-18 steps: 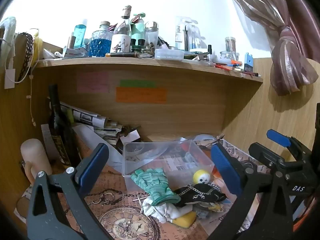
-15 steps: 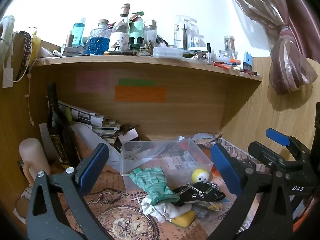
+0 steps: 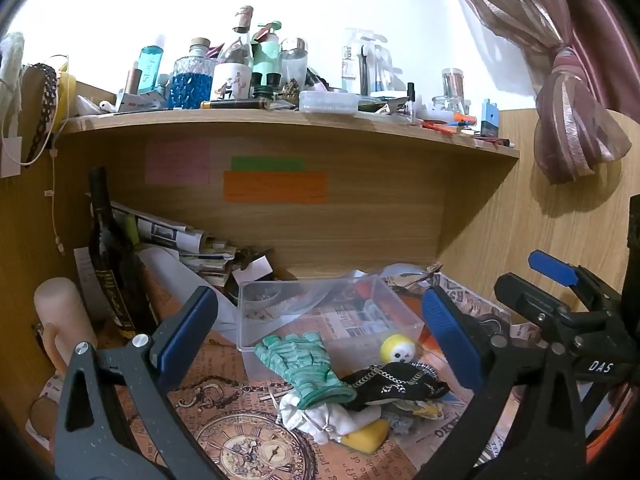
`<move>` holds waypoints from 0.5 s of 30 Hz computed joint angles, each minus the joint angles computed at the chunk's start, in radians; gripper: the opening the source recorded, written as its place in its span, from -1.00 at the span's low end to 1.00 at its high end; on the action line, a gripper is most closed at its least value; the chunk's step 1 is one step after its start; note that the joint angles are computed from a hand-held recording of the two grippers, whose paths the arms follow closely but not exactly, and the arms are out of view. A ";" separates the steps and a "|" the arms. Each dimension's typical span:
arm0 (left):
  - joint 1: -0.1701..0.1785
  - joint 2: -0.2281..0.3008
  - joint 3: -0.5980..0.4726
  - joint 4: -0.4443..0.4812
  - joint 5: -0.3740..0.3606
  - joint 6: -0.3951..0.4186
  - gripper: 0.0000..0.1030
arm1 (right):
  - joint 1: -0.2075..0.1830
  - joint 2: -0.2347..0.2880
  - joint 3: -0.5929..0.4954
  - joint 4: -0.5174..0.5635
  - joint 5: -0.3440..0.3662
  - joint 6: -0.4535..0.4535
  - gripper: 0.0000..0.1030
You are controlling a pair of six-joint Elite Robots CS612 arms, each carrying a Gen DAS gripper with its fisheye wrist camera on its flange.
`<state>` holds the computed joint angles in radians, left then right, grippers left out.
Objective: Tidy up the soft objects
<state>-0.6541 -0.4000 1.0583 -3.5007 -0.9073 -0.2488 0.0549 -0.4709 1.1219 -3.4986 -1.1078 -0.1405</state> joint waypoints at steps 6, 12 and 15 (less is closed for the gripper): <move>0.001 0.000 0.000 0.003 -0.007 0.001 1.00 | -0.002 0.003 -0.003 -0.006 0.005 0.005 1.00; 0.001 0.001 -0.002 0.004 -0.005 0.000 1.00 | -0.001 0.001 0.003 -0.011 0.008 0.005 1.00; 0.001 0.001 -0.002 0.003 -0.006 0.003 1.00 | -0.001 0.001 0.003 -0.011 0.007 0.006 1.00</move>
